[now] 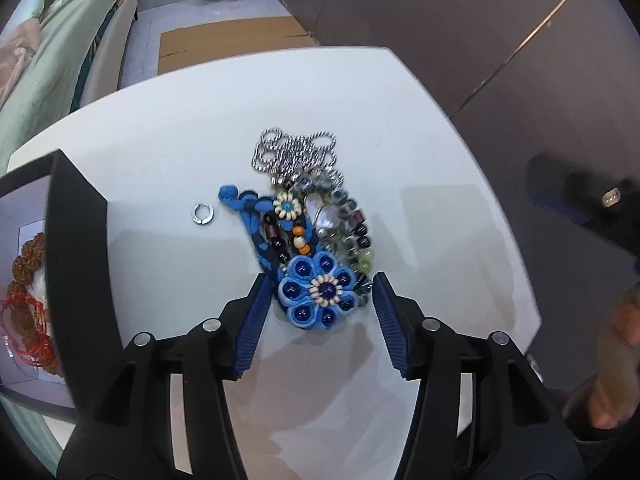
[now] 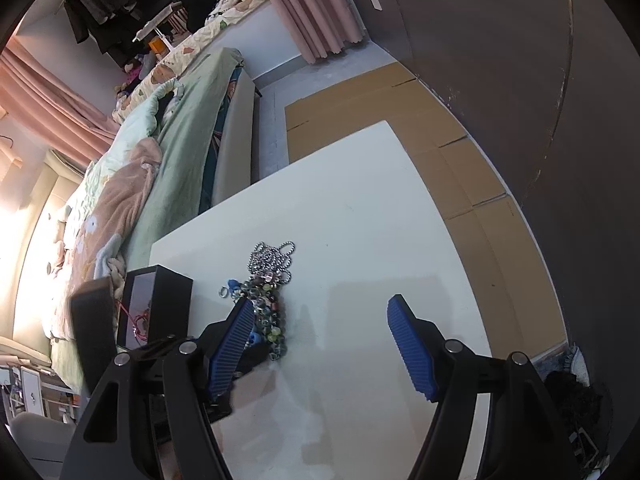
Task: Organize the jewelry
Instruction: 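Grasp the blue flower bracelet with the left tool and lift it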
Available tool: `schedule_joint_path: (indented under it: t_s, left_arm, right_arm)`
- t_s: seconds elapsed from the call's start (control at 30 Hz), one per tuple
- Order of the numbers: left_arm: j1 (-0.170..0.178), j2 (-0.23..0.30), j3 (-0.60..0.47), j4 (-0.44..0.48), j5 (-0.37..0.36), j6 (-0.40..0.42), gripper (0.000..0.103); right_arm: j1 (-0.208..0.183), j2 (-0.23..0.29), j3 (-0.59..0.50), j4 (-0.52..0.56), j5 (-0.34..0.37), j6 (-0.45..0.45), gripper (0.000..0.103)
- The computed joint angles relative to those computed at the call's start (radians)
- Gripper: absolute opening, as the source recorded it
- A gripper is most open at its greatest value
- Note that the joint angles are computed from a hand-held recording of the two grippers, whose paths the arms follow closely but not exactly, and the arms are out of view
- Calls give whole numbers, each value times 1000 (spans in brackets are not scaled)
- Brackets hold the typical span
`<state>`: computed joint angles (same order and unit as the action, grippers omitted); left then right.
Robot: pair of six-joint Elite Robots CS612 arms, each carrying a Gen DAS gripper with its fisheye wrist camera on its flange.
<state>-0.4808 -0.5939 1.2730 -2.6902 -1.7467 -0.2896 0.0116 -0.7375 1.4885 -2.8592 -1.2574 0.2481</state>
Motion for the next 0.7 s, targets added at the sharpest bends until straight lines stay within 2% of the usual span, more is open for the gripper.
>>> schedule_joint_path:
  t_s: [0.03, 0.07, 0.13, 0.3, 0.57, 0.7]
  left_arm:
    - [-3, 1, -2, 5, 13, 8, 36]
    - [0, 0, -1, 5, 3, 8, 34]
    - [11, -3, 4, -3, -32, -7, 33]
    - [35, -19, 20, -43, -65, -33, 33]
    - [66, -47, 54, -129, -96, -77, 32]
    - [80, -60, 71, -173, -113, -89, 32]
  right_arm:
    - [0, -1, 0, -4, 0, 1, 69]
    - [-1, -1, 2, -6, 1, 2, 69]
    - [-3, 2, -2, 3, 4, 4, 69]
    - [-1, 12, -13, 35, 14, -9, 67]
    - [15, 35, -50, 72, 69, -41, 48]
    - [32, 56, -86, 100, 67, -70, 42]
